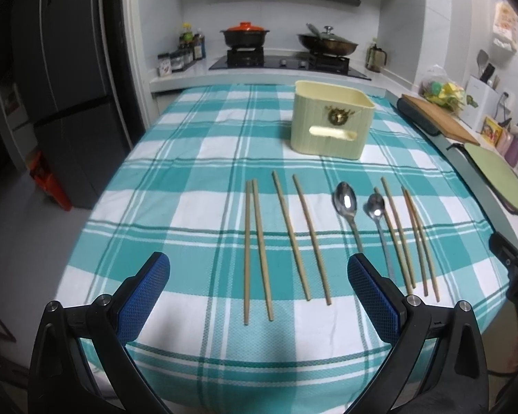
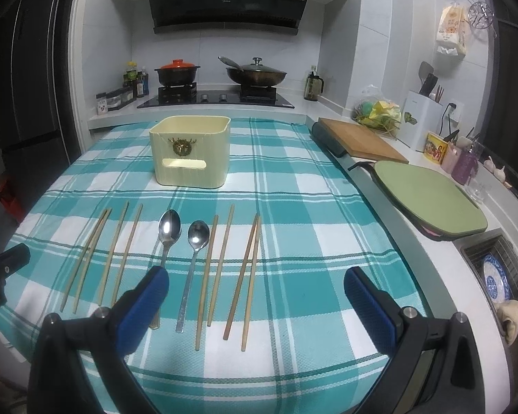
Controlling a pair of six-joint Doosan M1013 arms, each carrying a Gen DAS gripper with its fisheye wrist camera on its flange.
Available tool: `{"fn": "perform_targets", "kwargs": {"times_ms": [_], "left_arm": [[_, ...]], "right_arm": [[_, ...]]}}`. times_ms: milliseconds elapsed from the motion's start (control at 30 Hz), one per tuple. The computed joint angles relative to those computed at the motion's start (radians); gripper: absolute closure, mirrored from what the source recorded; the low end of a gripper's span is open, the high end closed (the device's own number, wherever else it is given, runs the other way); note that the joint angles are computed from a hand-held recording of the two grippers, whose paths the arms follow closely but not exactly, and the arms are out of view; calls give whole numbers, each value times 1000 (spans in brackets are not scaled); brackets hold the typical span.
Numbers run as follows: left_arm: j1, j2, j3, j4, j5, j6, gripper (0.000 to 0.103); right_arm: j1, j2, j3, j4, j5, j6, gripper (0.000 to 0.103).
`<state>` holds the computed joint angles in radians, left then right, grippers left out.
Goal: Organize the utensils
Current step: 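Lower the right tool over a pair of wooden chopsticks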
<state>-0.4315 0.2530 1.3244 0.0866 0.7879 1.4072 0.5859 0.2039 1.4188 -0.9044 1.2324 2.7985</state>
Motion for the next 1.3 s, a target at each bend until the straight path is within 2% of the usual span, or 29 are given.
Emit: {"fn": "perform_targets", "kwargs": {"times_ms": [167, 400, 533, 633, 800, 900, 1100, 1133, 1267, 1300], "left_arm": [[40, 53, -29, -51, 67, -20, 1], [56, 122, -74, -15, 117, -35, 1], [56, 172, -121, 4, 134, -14, 1], [55, 208, -157, 4, 159, 10, 1], [48, 238, -180, 20, 182, 29, 1], [46, 249, -186, 40, 196, 30, 1], [57, 255, -191, -4, 193, 50, 0], [58, 256, -192, -8, 192, 54, 0], [61, 268, -209, -23, 198, 73, 0], [62, 272, -216, -28, 203, 82, 0]], "right_arm": [[-32, -21, 56, 10, -50, 39, 0], [-90, -30, 111, 45, -76, 76, 0], [-126, -40, 141, 92, -143, 79, 0], [-154, -46, 159, 161, -231, 20, 0], [-174, -37, 163, 211, -274, -34, 0], [-186, -24, 147, 258, -263, -84, 0], [-204, 6, 115, 332, -254, -166, 1], [-204, 10, 110, 338, -254, -181, 5], [-216, 22, 98, 406, -262, -247, 34], [-221, 24, 97, 426, -271, -263, 38]]}}
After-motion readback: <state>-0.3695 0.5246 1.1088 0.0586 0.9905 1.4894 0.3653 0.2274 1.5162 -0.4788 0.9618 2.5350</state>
